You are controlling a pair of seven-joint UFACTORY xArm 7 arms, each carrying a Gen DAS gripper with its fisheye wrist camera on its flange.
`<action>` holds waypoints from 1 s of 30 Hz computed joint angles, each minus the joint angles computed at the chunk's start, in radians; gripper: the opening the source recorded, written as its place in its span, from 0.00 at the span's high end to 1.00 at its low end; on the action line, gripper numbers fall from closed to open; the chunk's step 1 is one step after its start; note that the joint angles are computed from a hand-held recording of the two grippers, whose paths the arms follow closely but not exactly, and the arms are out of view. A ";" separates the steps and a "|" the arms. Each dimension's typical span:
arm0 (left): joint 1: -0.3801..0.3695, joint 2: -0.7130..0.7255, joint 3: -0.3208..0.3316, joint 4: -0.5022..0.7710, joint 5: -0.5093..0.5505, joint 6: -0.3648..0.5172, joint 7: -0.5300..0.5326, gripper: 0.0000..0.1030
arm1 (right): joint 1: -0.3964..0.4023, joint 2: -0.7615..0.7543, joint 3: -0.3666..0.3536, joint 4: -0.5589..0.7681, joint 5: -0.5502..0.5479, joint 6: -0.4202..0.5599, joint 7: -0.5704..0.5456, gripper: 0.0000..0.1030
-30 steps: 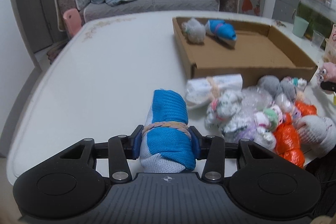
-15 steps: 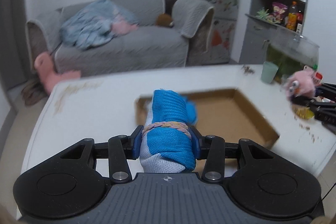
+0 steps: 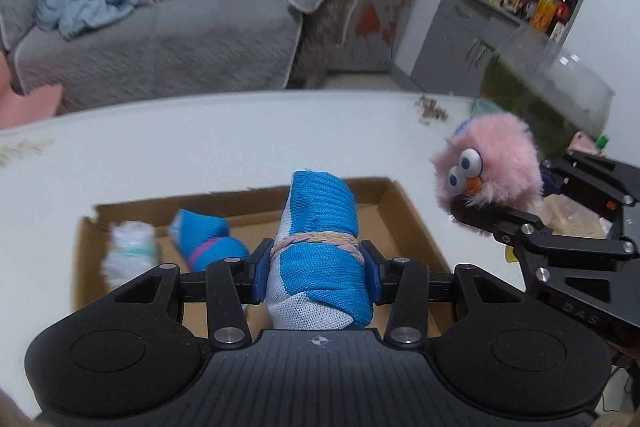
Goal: Organize objects
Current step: 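Place the rolled sock and pink pom-pom side by side in the tray, open both tools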
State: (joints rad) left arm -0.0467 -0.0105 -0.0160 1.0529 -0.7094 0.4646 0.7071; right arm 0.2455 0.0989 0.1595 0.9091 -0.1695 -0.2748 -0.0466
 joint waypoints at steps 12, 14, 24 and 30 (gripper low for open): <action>0.040 0.214 -0.050 0.070 0.185 -0.128 -0.106 0.50 | -0.089 0.106 0.095 0.104 -0.041 0.123 -0.061 0.69; 0.050 0.219 -0.053 0.061 0.223 -0.159 -0.127 0.50 | -0.072 0.122 0.094 0.120 -0.030 0.144 -0.093 0.69; 0.102 0.231 -0.094 0.068 0.243 -0.178 -0.134 0.50 | 0.065 0.202 0.010 0.229 0.001 0.269 -0.235 0.69; 0.105 0.253 -0.095 0.097 0.243 -0.151 -0.173 0.50 | 0.096 0.214 -0.013 0.246 0.006 0.312 -0.277 0.68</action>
